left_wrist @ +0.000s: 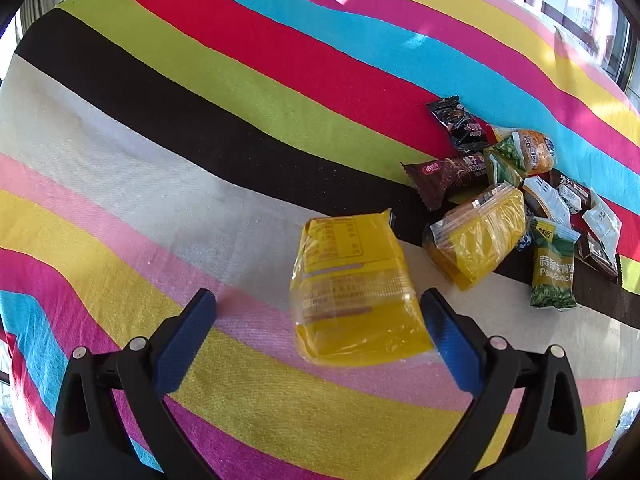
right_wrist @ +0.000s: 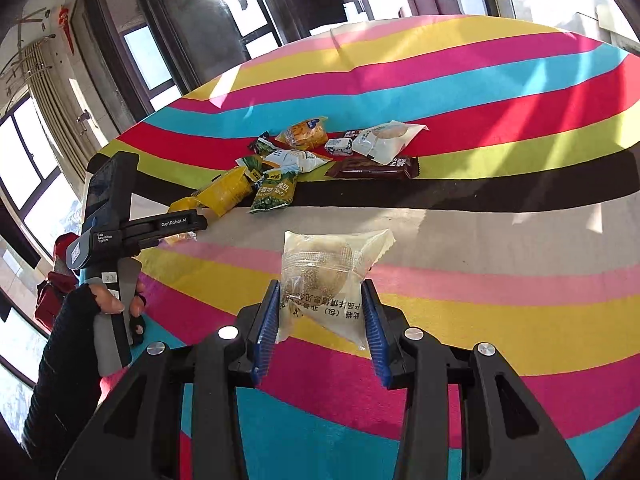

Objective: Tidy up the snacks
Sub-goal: 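Grasp the clear bag with a round pastry using the right tool, then grasp the yellow square pack with the left tool while the right tool holds the pastry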

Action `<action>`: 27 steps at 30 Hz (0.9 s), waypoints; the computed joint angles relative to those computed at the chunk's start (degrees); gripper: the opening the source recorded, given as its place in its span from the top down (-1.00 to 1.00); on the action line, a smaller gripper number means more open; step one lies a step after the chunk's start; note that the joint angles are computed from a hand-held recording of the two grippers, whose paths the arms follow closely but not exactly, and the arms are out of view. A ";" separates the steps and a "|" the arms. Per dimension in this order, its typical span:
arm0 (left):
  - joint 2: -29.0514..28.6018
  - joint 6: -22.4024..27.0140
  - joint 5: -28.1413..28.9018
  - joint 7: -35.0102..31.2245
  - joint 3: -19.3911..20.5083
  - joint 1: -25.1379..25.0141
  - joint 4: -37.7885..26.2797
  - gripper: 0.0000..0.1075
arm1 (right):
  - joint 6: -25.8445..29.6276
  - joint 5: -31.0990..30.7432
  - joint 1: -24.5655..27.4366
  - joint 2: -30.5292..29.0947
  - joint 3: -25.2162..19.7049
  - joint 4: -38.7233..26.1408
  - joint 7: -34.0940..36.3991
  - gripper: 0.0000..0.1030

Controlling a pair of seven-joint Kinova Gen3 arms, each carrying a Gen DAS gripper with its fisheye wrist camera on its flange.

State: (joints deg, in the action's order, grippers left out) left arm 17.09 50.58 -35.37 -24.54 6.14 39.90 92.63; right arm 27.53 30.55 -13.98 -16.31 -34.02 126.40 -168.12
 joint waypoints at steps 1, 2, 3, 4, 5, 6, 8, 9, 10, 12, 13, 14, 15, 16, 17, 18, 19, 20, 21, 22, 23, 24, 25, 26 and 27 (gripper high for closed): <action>-0.26 -0.09 -0.65 1.09 -0.31 0.39 0.43 -0.78 | -0.04 0.40 0.54 -0.51 -1.02 0.51 -1.31 0.24; -0.56 -0.09 -1.79 2.82 -0.66 1.01 0.97 -0.54 | -0.33 1.03 1.21 -0.87 -1.80 0.90 -2.25 0.24; -1.07 -0.15 -3.66 5.15 -1.36 2.24 1.93 -0.31 | -0.81 2.13 2.32 -0.70 -2.80 0.91 -3.23 0.24; -1.46 -0.36 -4.83 6.59 -2.28 3.40 2.69 0.10 | -0.89 2.71 2.86 -0.66 -3.50 0.93 -3.90 0.24; -2.22 -1.50 -5.07 7.27 -2.46 3.49 3.83 0.10 | -0.75 2.58 2.60 -0.66 -3.36 1.07 -3.79 0.23; -3.41 -3.58 -5.11 7.48 -1.74 2.52 5.42 0.10 | -0.89 1.59 1.61 -0.66 -2.15 1.34 -2.75 0.23; -6.47 -8.24 -4.39 8.39 1.56 -1.35 9.05 0.13 | -2.19 0.26 0.68 -0.85 -0.46 1.99 -1.72 0.23; -7.76 -10.08 -4.02 8.59 2.06 -2.13 10.78 0.14 | -3.04 -0.39 0.58 -1.06 0.18 2.40 -1.29 0.23; -8.81 -10.98 -4.25 9.16 1.92 -1.85 12.25 0.14 | -4.29 -1.05 0.57 -1.05 1.16 2.82 -0.49 0.23; -11.05 -11.33 -4.94 10.99 2.98 -1.78 14.76 0.14 | -5.31 -2.23 1.17 -1.45 1.39 3.23 0.64 0.23; -12.15 -11.50 -5.54 12.34 3.85 -1.82 16.12 0.14 | -5.68 -2.66 1.65 -1.57 1.16 3.29 1.19 0.23; -13.22 -11.28 -6.09 13.58 4.81 -1.86 17.31 0.14 | -6.05 -3.11 2.07 -1.68 0.95 3.37 1.78 0.23; -14.37 -11.15 -6.60 14.74 5.80 -1.95 18.58 0.14 | -6.44 -3.61 2.47 -1.76 0.81 3.46 2.39 0.23; -14.85 -10.86 -7.64 16.50 6.99 -1.79 19.50 0.14 | -6.78 -4.22 2.81 -1.98 0.72 3.60 2.97 0.23; -15.56 -10.28 -8.06 17.33 8.08 -1.93 20.20 0.14 | -7.15 -4.80 3.25 -2.16 0.57 3.74 3.52 0.23; -16.29 -9.48 -8.03 17.44 9.10 -2.14 20.69 0.14 | -7.47 -5.41 3.63 -2.34 0.42 3.87 4.12 0.23; -16.64 -8.93 -8.52 17.98 10.11 -2.29 21.35 0.14 | -7.70 -6.00 4.00 -2.43 0.27 3.92 4.78 0.23; -17.14 -8.00 -8.92 18.32 11.08 -2.30 21.83 0.14 | -7.86 -6.54 4.45 -2.53 0.01 3.93 5.36 0.23; -17.67 -6.79 -9.41 18.78 12.09 -2.19 22.19 0.14 | -7.98 -7.07 4.91 -2.70 -0.31 3.96 5.86 0.23; -18.14 -5.86 -9.96 19.47 13.08 -2.04 22.69 0.14 | -8.16 -7.58 5.34 -2.82 -0.54 4.01 6.36 0.23; -18.62 -5.30 -10.13 19.83 13.84 -2.01 23.16 0.14 | -8.32 -8.08 5.81 -2.97 -0.80 4.07 6.81 0.23; -19.07 -4.46 -10.45 20.43 14.73 -1.87 23.53 0.13 | -8.52 -8.52 6.38 -3.13 -1.16 4.16 7.15 0.23; -19.53 -3.51 -10.87 21.06 15.62 -1.67 23.96 0.13 | -8.66 -9.02 6.80 -3.25 -1.41 4.22 7.59 0.23; -19.90 -2.73 -11.15 21.45 16.39 -1.53 24.27 0.13 | -8.67 -9.47 7.23 -3.33 -1.73 4.20 8.00 0.23; -20.27 -1.95 -11.40 21.79 17.10 -1.39 24.55 0.13 | -8.67 -9.85 7.70 -3.36 -2.10 4.14 8.35 0.23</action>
